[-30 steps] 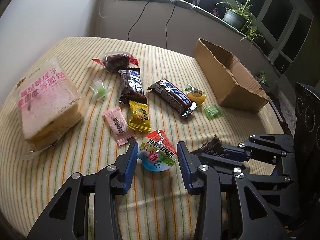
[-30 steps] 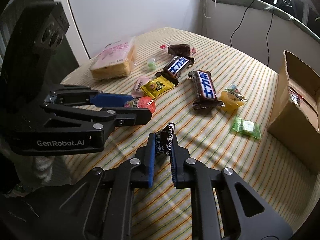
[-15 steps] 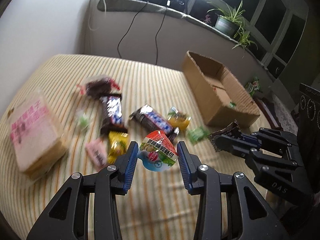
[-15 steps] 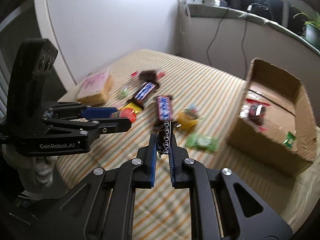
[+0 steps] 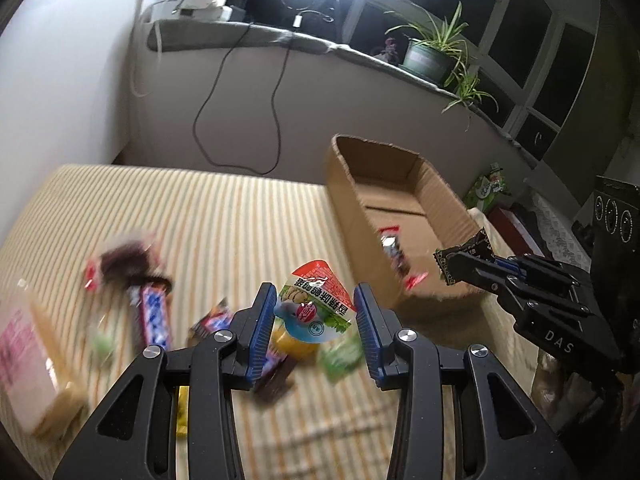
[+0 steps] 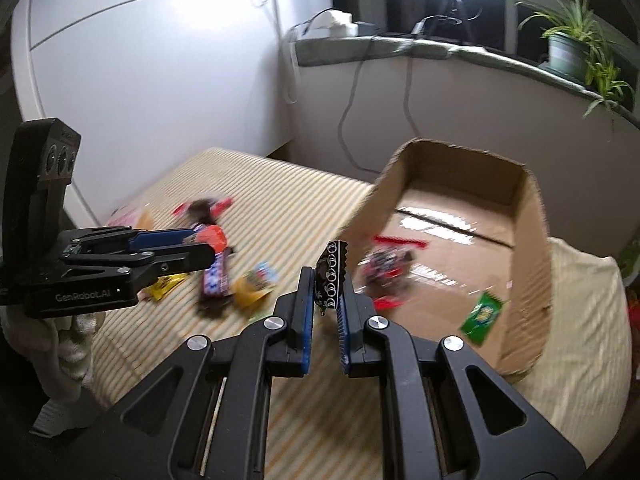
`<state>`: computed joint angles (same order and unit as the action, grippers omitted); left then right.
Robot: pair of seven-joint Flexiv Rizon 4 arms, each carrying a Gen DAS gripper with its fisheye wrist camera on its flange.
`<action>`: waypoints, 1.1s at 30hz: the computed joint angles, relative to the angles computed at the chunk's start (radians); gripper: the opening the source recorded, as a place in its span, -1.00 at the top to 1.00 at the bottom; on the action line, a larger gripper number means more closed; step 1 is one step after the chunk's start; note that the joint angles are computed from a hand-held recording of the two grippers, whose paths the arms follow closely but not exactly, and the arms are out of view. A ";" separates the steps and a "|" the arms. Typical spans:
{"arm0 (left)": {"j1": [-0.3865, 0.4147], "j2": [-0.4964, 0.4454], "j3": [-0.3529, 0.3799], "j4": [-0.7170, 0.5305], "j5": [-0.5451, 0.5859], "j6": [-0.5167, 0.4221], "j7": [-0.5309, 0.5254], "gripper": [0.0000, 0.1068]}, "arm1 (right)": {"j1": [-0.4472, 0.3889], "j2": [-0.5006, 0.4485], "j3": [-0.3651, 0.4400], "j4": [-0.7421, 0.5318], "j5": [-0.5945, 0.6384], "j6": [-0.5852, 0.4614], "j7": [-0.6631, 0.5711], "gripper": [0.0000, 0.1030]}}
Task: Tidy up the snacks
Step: 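Carry both candies to the box and release them inside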
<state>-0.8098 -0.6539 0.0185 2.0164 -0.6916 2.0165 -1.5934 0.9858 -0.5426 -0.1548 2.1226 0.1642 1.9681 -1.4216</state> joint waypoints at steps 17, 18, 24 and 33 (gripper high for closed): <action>-0.046 -0.146 0.155 -0.318 0.082 -0.233 0.001 0.28 | -0.125 -0.050 -0.009 -0.057 -0.046 -0.039 0.067 0.79; -0.044 -0.153 0.162 -0.334 0.094 -0.247 -0.006 0.28 | -0.127 -0.055 -0.010 -0.061 -0.050 -0.041 0.072 0.79; -0.049 -0.201 0.220 -0.442 0.160 -0.341 -0.056 0.28 | -0.180 -0.073 0.021 -0.075 -0.092 -0.046 0.094 0.79; -0.021 -0.252 0.238 -0.561 0.267 -0.439 -0.130 0.27 | -0.223 -0.095 0.042 -0.103 -0.143 -0.058 0.120 0.79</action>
